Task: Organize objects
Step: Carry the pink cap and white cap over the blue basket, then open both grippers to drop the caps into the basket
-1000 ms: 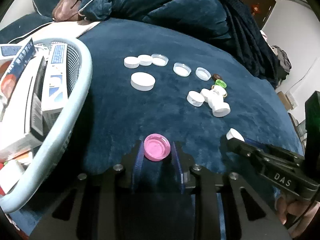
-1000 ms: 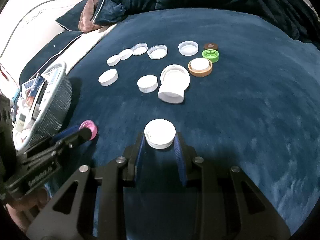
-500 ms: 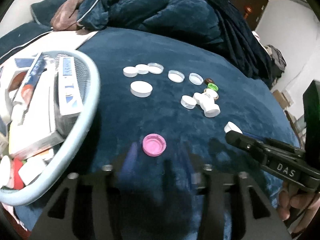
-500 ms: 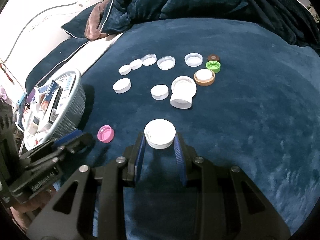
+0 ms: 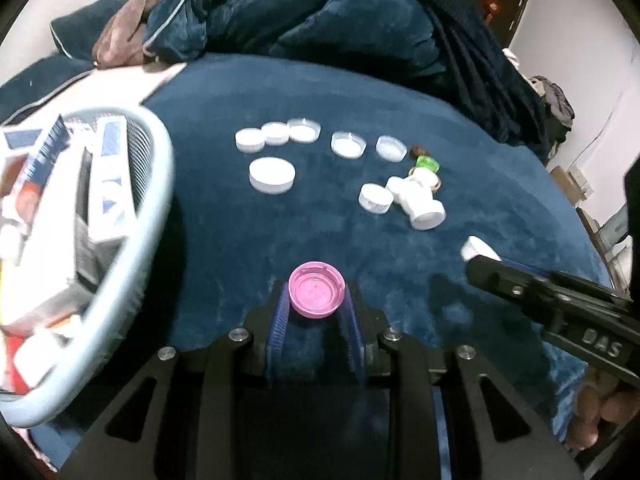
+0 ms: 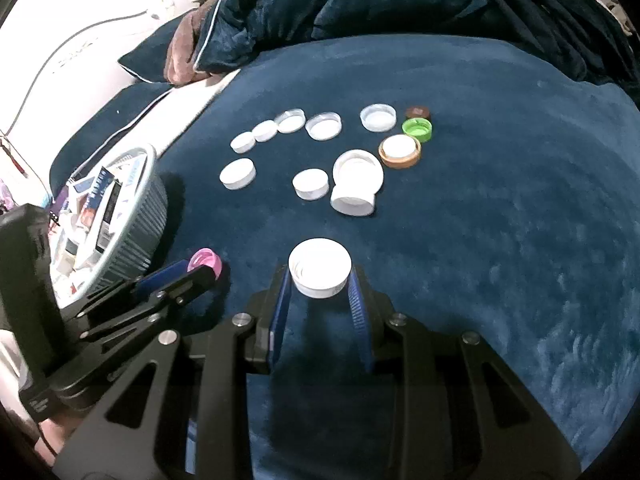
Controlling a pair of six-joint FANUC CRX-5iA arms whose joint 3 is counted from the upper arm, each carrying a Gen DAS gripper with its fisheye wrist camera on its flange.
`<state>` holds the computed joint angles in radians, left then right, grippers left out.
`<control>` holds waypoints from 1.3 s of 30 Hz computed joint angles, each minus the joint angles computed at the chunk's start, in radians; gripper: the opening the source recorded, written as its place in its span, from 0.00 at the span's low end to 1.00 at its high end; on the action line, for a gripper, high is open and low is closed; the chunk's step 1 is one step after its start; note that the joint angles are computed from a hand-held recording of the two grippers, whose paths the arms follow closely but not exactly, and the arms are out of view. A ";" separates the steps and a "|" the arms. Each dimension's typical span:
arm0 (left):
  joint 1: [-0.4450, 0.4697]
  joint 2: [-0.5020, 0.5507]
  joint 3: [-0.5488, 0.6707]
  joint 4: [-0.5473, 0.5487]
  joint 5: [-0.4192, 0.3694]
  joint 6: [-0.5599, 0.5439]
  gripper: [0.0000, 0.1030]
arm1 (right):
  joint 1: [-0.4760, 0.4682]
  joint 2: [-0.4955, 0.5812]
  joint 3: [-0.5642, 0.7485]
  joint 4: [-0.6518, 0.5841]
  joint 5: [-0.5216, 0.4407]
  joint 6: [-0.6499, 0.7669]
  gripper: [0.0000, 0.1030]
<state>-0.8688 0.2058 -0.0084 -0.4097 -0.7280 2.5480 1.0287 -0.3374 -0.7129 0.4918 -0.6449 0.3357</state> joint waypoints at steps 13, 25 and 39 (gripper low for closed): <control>-0.040 -0.180 -0.060 -0.164 -0.116 0.163 0.28 | 0.058 0.048 0.066 0.053 0.066 0.001 0.29; -0.018 -0.383 -0.209 -0.282 -0.210 0.389 0.28 | 0.113 0.180 0.199 0.027 0.124 0.090 0.30; 0.067 -0.536 -0.355 -0.306 -0.227 0.551 0.28 | 0.149 0.304 0.319 -0.015 0.115 0.207 0.30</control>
